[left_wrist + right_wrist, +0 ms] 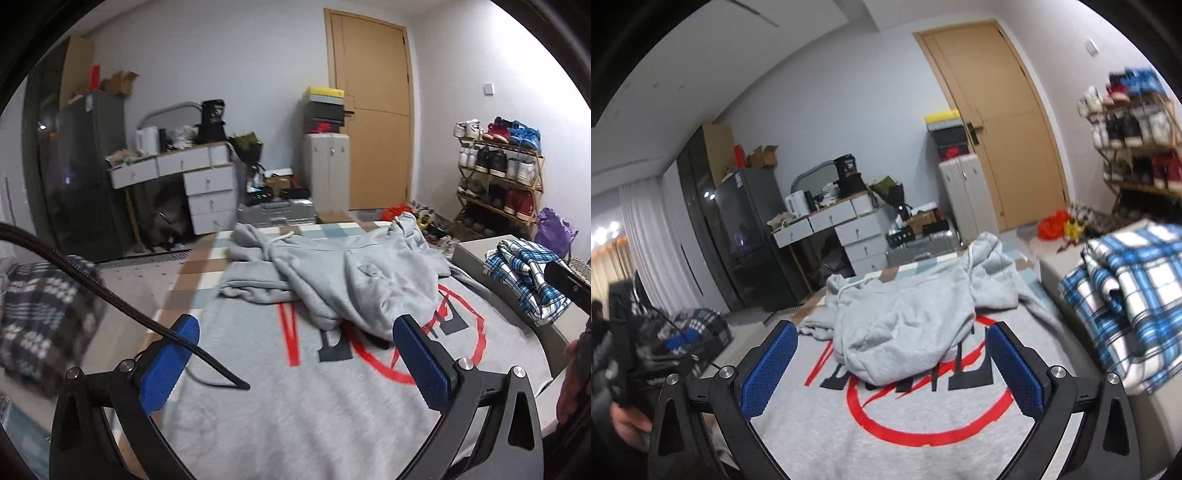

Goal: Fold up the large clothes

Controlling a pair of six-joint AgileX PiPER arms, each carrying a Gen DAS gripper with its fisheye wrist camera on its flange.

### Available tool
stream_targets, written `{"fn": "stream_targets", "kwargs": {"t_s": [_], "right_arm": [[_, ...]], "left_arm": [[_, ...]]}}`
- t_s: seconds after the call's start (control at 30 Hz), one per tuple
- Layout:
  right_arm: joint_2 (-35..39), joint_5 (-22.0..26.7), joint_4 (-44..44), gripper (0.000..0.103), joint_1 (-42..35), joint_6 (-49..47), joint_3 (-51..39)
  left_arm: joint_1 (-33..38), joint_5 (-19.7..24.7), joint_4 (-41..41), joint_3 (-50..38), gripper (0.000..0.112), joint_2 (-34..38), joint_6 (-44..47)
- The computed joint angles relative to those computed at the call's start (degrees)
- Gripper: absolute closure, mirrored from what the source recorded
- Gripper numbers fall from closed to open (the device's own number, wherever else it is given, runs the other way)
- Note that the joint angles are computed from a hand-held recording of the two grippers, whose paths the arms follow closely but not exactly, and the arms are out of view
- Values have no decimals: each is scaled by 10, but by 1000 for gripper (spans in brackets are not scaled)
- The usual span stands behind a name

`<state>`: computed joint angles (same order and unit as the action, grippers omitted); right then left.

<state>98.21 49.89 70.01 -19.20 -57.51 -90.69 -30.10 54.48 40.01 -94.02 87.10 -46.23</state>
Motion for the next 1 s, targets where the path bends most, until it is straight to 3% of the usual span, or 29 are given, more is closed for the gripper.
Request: {"fn": "stream_targets", "kwargs": {"t_s": [0.17, 0.33, 0.53, 0.7, 0.83, 1.0], "right_arm": [[-37, -9, 19, 0, -7, -61, 53], [-35, 2, 39, 0, -31, -62, 64], [-5, 15, 11, 0, -46, 5, 30], [7, 29, 0, 0, -53, 29, 15], [0, 29, -2, 0, -48, 16, 22], [-12, 31, -3, 0, -34, -7, 32]], "left_arm": [[-40, 43, 65, 28, 10, -63, -64], [-94, 92, 170, 46, 10, -118, -128], [-58, 131, 191, 84, 10, -126, -168], [43, 124, 121, 101, 10, -78, -160], [149, 45, -26, 86, 10, -23, -54], [184, 7, -105, 86, 10, 7, 19]]}}
